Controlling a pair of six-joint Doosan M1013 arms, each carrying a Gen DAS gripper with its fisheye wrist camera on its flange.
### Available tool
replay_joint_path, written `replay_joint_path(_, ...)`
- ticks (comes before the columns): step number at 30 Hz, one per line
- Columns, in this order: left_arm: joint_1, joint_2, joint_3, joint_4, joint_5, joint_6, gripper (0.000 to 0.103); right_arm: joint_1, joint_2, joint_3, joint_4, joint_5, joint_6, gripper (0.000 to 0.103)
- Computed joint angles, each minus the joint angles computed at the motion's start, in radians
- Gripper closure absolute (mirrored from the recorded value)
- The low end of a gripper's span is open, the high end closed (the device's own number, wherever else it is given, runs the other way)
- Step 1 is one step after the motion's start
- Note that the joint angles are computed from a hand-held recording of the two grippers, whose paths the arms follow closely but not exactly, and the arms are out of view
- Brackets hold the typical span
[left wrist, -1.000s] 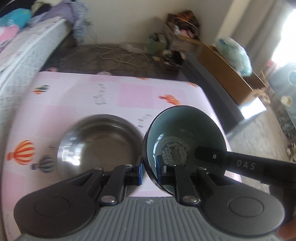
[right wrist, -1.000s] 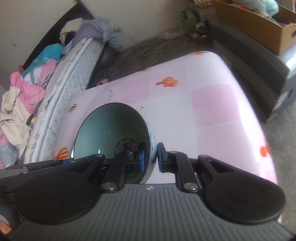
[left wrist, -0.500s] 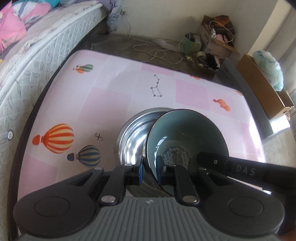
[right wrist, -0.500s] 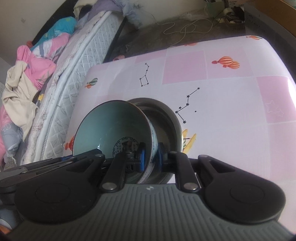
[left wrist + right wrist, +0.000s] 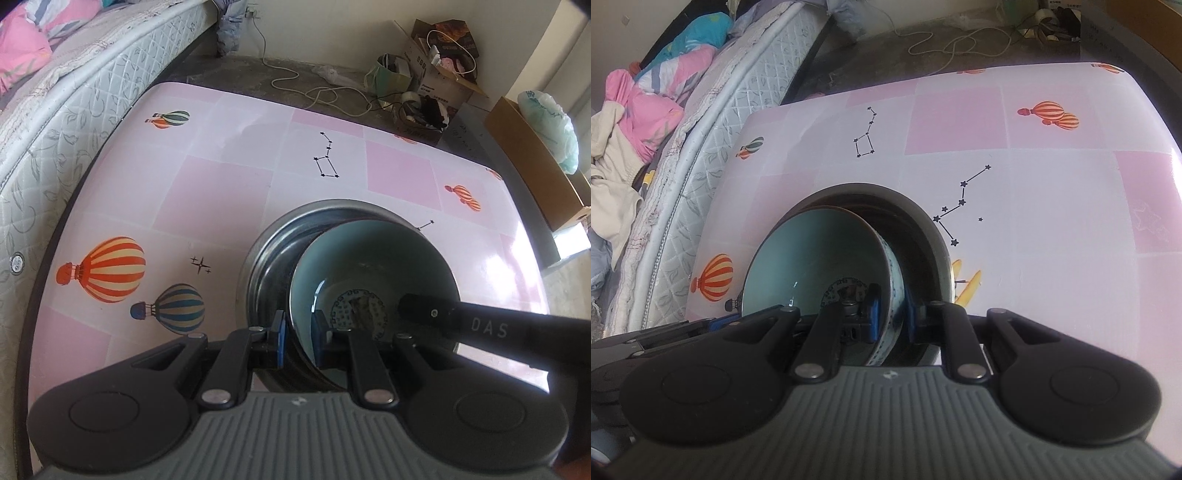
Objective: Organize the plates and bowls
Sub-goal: 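Carry the teal bowl with the right tool and lower it into the stainless bowl, then open the right tool, release the teal bowl and move toward the other stainless bowls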
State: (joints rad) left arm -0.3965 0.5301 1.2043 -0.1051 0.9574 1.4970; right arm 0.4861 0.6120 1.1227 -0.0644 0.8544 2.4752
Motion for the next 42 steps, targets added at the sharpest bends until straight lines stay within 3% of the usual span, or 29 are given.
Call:
replay_joint_path(15,0.012,-0.004,0.011,-0.028,-0.04,0.011,0.088,0.005,0.016,-0.001,-0.028,-0.032,0.007,0.087)
replay_joint_path(18,0.015,-0.011,0.021,-0.047,-0.061,0.021,0.083,0.005,0.019,-0.006,-0.026,-0.031,0.0,0.082)
replay_joint_path(20,0.013,-0.017,0.029,-0.04,-0.078,0.023,0.074,0.005,0.018,-0.007,-0.012,-0.04,-0.016,0.068)
replay_joint_path(23,0.012,-0.028,0.039,-0.031,-0.099,0.008,0.066,0.01,0.018,-0.017,-0.031,-0.037,-0.023,0.057)
replay_joint_path(27,0.022,-0.042,0.049,-0.057,-0.117,0.008,0.05,0.019,0.01,-0.024,-0.102,-0.029,0.003,0.05)
replay_joint_path(34,0.03,-0.096,0.09,-0.092,-0.11,0.088,0.044,0.017,-0.074,0.08,-0.108,-0.146,0.07,0.048)
replay_joint_path(42,0.054,-0.239,0.236,-0.174,-0.156,0.277,0.029,0.056,-0.264,0.327,-0.209,-0.319,0.275,0.048)
